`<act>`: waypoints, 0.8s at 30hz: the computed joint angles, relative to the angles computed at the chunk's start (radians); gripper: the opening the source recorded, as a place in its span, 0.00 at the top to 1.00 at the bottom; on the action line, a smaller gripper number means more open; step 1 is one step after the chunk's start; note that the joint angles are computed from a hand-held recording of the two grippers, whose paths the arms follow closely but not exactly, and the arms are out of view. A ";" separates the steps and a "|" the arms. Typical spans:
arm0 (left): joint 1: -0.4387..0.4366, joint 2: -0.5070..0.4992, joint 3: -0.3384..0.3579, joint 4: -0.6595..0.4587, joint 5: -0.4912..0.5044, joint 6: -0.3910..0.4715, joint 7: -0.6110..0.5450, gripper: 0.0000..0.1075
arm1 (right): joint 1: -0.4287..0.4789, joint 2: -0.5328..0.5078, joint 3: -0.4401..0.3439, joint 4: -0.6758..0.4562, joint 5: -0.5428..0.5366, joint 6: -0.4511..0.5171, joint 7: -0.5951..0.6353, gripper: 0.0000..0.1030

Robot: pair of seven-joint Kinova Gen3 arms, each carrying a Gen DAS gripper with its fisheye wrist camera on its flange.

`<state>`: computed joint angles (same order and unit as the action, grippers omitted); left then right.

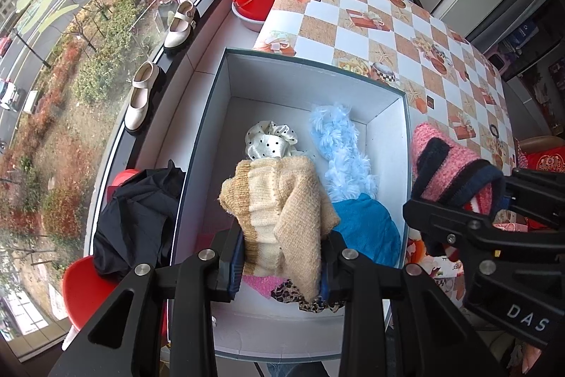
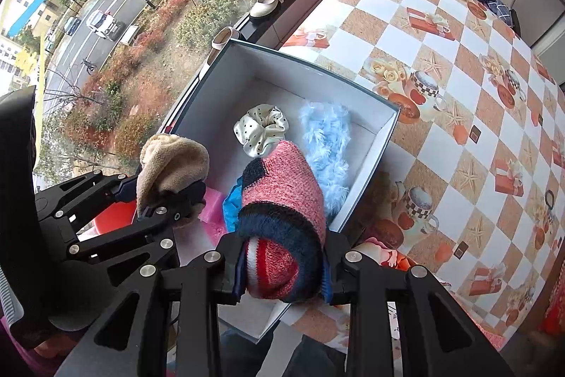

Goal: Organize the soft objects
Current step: 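Carry the beige hat and pink-and-navy hat over the white box, then open both tools to drop the two knit hats into the box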

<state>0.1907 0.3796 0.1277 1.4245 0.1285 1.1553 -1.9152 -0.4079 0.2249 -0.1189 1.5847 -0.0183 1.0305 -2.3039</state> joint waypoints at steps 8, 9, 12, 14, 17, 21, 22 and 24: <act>0.044 0.053 -0.004 -0.059 -0.055 0.024 0.030 0.67 | 0.026 0.015 0.012 0.004 -0.011 -0.020 0.008 0.70; 0.048 0.059 -0.005 -0.065 -0.058 0.027 0.034 0.67 | 0.029 0.015 0.013 0.004 -0.012 -0.020 0.009 0.70; 0.057 0.070 -0.005 -0.076 -0.065 0.029 0.047 0.67 | 0.036 0.012 0.016 0.006 -0.010 -0.019 0.012 0.70; 0.065 0.077 -0.006 -0.084 -0.072 0.026 0.055 0.67 | 0.039 0.012 0.017 0.007 -0.008 -0.020 0.013 0.70; 0.076 0.090 -0.009 -0.099 -0.087 0.025 0.069 0.67 | 0.047 0.018 0.018 0.009 -0.013 -0.026 0.019 0.70; 0.085 0.108 -0.013 -0.114 -0.103 0.028 0.086 0.67 | 0.055 0.041 0.019 -0.003 -0.020 -0.018 0.040 0.70; 0.086 0.110 -0.013 -0.115 -0.104 0.029 0.090 0.67 | 0.055 0.045 0.019 -0.006 -0.021 -0.014 0.045 0.70; 0.087 0.113 -0.014 -0.116 -0.107 0.027 0.095 0.67 | 0.057 0.048 0.020 -0.009 -0.023 -0.011 0.052 0.70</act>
<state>0.2773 0.4923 0.1137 1.3084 0.0217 1.1828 -1.8199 -0.3508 0.2724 -0.0990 1.5756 -0.0410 1.0194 -2.2517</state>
